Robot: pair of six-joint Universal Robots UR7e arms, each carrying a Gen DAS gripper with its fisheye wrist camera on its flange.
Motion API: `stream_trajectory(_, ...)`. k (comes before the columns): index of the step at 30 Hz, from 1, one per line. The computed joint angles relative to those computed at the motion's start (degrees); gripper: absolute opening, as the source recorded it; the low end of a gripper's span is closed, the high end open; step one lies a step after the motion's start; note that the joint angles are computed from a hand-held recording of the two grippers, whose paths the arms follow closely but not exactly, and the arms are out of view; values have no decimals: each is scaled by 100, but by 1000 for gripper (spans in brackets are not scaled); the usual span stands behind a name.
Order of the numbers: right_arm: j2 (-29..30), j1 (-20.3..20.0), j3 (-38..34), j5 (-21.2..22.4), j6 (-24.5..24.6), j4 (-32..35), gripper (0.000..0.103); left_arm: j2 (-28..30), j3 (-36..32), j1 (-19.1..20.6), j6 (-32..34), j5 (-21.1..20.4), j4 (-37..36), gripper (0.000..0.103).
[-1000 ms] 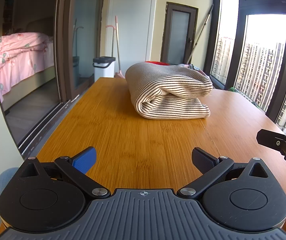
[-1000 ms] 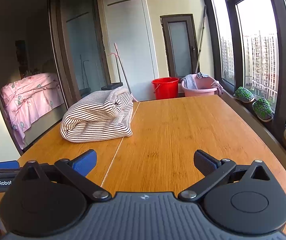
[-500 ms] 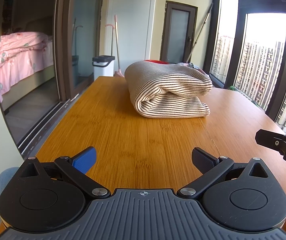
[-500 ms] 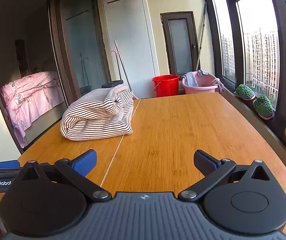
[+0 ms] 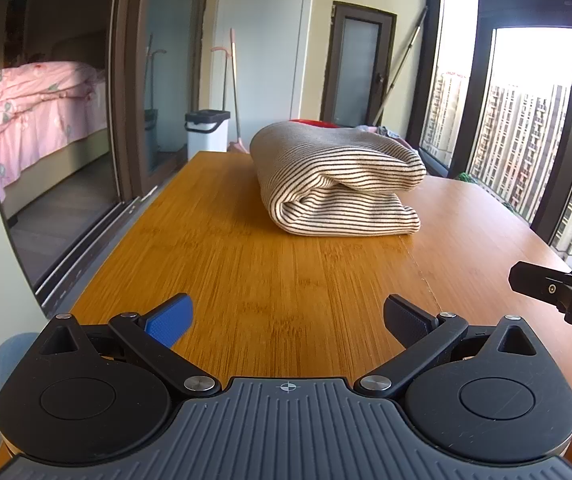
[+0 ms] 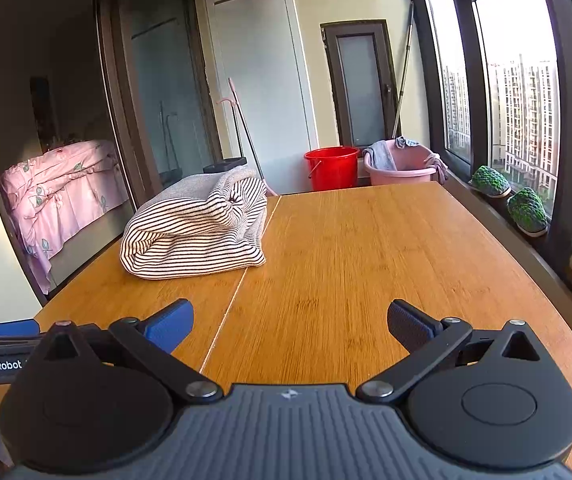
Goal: Fold clothes
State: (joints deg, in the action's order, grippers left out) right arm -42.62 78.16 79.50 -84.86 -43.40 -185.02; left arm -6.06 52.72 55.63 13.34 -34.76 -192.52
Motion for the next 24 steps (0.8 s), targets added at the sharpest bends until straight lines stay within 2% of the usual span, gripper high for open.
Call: stream_trajectory(24, 38, 17, -32, -22, 65, -16, 103, -51, 36, 4, -189, 44, 204, 103)
